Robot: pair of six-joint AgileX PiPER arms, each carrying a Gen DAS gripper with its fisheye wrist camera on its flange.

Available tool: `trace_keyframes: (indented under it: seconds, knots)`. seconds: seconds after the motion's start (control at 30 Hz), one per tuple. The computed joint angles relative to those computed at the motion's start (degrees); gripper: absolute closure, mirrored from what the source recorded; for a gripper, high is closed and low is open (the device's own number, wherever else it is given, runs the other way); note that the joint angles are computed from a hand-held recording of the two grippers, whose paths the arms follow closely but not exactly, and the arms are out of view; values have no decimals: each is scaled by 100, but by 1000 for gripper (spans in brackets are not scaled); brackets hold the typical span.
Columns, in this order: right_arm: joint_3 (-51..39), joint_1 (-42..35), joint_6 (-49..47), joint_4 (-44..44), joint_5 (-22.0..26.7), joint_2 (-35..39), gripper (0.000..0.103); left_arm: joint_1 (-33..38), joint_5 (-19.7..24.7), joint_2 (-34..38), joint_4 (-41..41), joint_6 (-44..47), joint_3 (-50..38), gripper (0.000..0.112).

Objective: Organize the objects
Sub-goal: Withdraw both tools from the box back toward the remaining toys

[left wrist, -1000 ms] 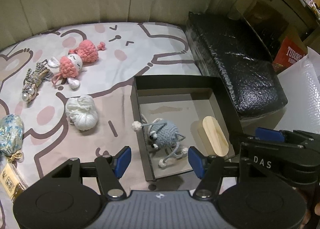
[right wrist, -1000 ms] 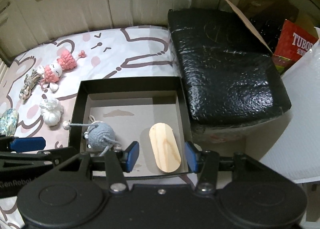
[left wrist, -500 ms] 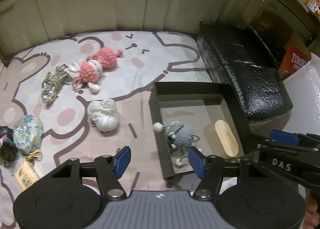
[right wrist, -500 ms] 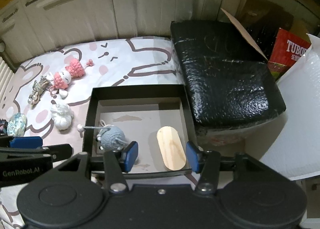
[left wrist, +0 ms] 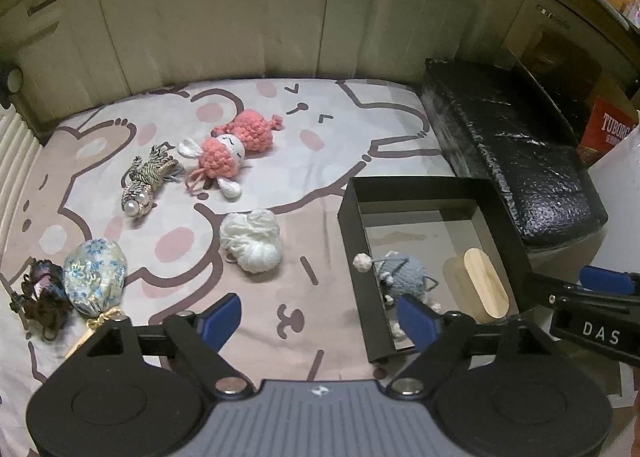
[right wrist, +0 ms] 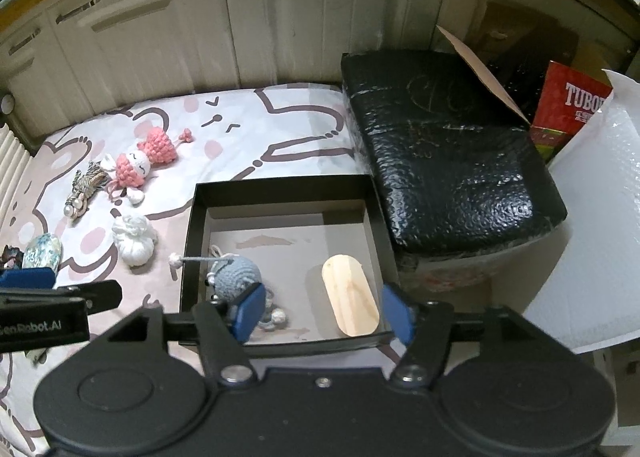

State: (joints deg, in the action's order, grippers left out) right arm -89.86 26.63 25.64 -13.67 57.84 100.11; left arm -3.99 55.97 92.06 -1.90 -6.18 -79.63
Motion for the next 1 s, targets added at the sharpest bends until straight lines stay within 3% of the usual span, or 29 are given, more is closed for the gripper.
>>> trace_keyframes:
  seconds: [0.2, 0.33, 0.43, 1.0]
  knots:
    - [101, 53, 284, -213, -93, -21, 20, 58, -205, -65, 115, 10, 133, 11]
    - [54, 203, 679, -613, -29, 56, 6, 192, -299, -71, 202, 93, 184, 9]
    - [-19, 292, 815, -725, -42, 124, 1, 341, -304, -52, 247, 137, 168, 9]
    - [-1126, 934, 997, -777, 171, 1015, 0, 1597, -428, -34, 157, 766, 120, 9]
